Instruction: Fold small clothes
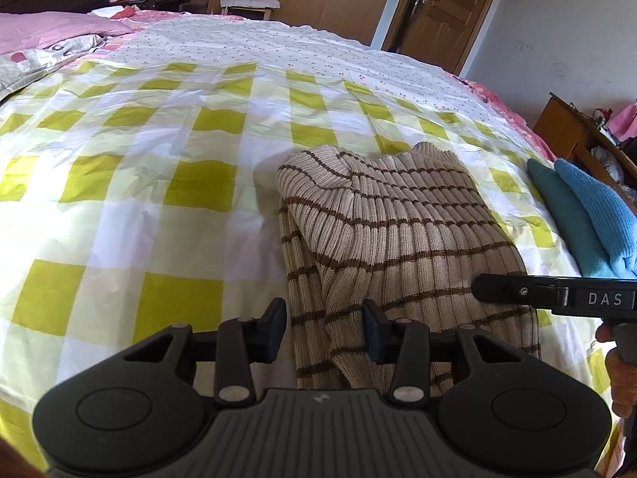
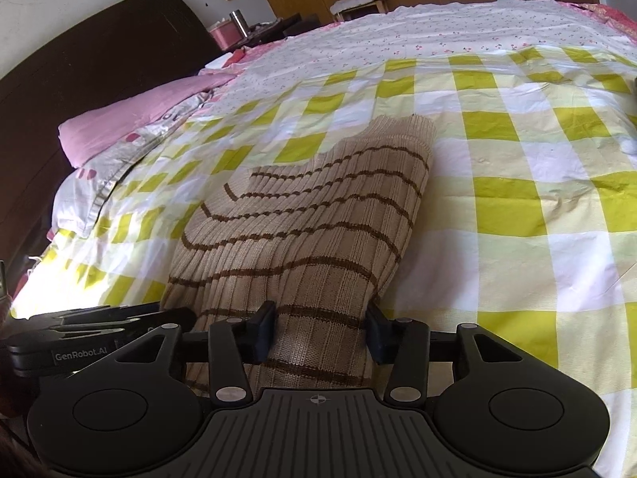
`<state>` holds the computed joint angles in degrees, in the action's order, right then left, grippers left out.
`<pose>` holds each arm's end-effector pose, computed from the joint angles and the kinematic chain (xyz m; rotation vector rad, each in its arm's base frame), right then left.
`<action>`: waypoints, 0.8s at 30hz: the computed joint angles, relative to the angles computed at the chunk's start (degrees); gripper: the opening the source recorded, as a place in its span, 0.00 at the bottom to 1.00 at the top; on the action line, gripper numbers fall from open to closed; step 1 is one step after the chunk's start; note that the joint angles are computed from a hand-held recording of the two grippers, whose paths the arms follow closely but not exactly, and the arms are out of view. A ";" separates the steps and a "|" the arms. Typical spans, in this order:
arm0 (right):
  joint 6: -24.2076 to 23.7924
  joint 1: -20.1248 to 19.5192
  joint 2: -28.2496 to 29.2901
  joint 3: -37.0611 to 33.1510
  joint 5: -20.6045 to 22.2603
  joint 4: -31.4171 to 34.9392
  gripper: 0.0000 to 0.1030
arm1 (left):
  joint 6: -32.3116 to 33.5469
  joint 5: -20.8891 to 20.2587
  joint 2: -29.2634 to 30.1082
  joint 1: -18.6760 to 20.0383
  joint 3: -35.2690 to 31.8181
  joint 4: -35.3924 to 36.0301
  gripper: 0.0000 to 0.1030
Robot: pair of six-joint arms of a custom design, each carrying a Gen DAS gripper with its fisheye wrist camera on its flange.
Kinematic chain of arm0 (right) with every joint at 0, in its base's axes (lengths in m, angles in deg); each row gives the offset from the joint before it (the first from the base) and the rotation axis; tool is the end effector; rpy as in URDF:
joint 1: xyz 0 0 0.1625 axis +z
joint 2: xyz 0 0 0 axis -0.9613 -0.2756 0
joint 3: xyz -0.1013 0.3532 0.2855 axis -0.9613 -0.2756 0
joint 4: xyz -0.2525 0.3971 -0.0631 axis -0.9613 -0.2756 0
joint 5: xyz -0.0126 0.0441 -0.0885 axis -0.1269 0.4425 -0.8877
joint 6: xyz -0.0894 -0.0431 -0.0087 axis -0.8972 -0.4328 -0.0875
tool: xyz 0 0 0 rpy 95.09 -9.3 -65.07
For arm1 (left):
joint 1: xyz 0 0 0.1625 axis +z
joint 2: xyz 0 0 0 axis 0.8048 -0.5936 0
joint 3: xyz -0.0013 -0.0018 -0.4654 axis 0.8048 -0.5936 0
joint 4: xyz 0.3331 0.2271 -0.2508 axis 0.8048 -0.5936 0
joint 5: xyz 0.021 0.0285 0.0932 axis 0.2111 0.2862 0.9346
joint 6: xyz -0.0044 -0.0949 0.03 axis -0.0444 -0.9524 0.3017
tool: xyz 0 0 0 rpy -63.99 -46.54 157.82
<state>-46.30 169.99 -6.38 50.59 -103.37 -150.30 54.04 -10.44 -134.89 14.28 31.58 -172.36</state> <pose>0.1698 -0.7340 0.1299 0.1359 -2.5325 0.9886 -0.1404 -0.7961 0.1415 0.7694 2.6098 -0.6673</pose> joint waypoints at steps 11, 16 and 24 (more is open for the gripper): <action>-8.02 4.55 -0.45 5.17 -7.27 -10.06 0.45 | 4.59 7.58 -2.16 -3.75 6.01 -7.89 0.52; -6.52 5.04 0.80 5.40 -11.45 -7.59 0.45 | 5.05 9.31 -2.84 -4.42 8.73 -10.26 0.57; -5.33 5.17 0.94 6.50 -13.07 -9.25 0.44 | 5.23 14.08 -2.03 -4.92 10.20 -12.09 0.59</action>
<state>-51.62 175.16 -5.44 57.08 -116.44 -159.56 59.27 3.64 -136.92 9.36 41.78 -184.45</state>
